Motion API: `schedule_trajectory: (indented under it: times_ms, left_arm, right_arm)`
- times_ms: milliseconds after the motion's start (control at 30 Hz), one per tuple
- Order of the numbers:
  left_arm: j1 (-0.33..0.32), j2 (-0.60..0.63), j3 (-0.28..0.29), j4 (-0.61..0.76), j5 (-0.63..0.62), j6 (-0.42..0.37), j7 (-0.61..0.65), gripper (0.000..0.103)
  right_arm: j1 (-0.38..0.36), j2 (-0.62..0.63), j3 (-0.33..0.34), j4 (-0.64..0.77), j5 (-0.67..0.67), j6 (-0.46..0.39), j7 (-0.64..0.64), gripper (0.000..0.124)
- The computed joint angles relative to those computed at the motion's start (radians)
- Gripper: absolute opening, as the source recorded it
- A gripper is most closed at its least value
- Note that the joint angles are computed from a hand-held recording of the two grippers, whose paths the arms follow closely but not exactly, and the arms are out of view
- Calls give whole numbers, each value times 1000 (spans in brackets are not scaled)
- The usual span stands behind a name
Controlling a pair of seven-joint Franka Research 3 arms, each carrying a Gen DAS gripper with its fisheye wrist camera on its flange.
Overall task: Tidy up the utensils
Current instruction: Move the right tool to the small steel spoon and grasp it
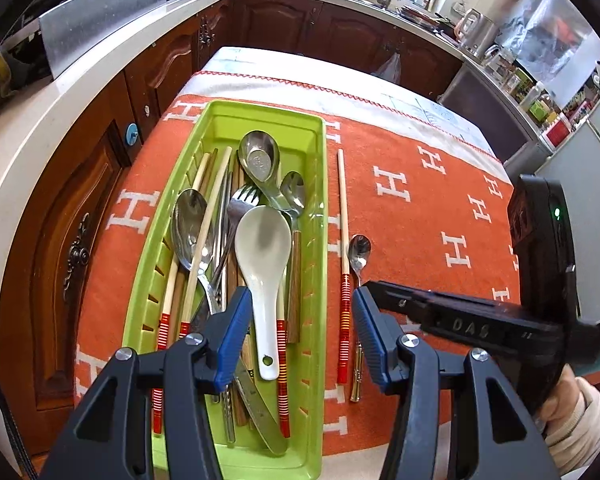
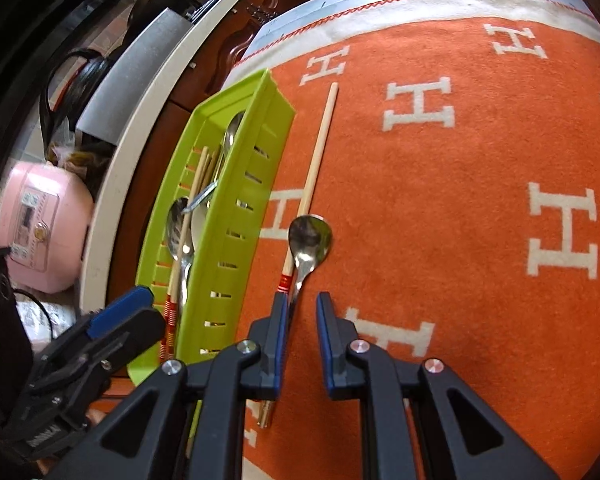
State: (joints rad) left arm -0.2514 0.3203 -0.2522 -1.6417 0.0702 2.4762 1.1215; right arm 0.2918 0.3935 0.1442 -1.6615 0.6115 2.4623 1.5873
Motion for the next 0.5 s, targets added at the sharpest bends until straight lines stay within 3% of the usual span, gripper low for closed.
schedule_trajectory:
  times_ms: [267,400,500]
  left_arm:
    - [12,-17,2,-29,-15,16,-11,50]
    - [13,-25,3,-40,-15,20,-20,50]
    - [14,-31,5,-47,-14,27,-28,50]
  right_arm:
    - [101,18,-65,35,-265,43,129,10]
    - [154,28,-98,65,-431,21,209,10]
    - [162,33,-102,76,-483,10,246,11]
